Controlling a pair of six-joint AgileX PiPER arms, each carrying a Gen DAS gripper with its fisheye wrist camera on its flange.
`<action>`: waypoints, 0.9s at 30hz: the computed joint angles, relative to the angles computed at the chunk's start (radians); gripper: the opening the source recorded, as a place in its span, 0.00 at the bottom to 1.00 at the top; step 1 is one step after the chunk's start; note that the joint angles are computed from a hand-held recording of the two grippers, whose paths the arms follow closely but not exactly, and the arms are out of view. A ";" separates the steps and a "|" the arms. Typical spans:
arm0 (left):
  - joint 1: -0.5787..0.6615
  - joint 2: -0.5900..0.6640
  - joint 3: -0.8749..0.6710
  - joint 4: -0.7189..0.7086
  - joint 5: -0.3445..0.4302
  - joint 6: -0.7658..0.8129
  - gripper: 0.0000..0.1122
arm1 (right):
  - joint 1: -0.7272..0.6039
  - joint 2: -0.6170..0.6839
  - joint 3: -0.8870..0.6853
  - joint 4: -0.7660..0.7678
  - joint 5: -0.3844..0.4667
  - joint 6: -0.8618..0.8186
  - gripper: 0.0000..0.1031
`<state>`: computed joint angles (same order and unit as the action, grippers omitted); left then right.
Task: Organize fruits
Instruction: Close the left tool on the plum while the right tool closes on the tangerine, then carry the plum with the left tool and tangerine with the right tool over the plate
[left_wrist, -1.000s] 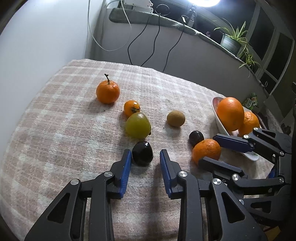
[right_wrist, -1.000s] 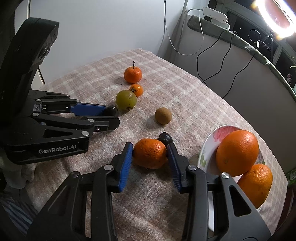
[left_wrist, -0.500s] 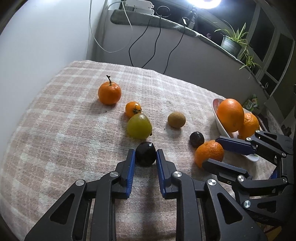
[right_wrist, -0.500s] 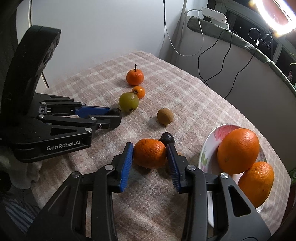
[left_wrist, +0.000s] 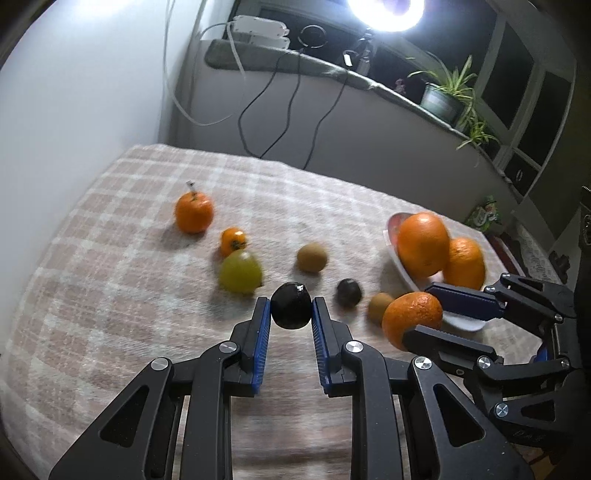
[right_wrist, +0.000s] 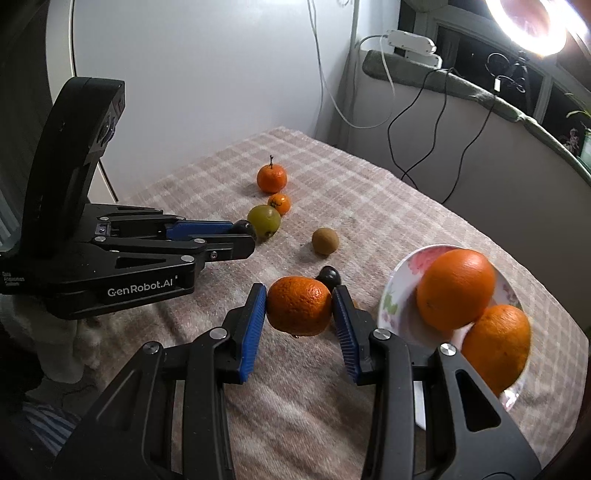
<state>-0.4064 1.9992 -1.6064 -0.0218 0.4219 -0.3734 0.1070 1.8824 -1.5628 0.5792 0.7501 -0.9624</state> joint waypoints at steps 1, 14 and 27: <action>-0.007 0.001 -0.009 -0.004 0.001 0.004 0.18 | -0.009 -0.008 0.006 0.010 0.003 -0.007 0.38; -0.097 0.068 -0.172 -0.038 0.045 0.046 0.18 | -0.160 -0.073 0.052 0.109 0.029 -0.097 0.38; -0.155 0.240 -0.472 -0.051 0.193 0.057 0.18 | -0.262 -0.025 0.022 0.128 0.048 -0.125 0.38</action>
<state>-0.5614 2.2394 -2.0781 -0.0728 0.6154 -0.3160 -0.1552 1.8572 -1.5408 0.7071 0.7985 -1.0877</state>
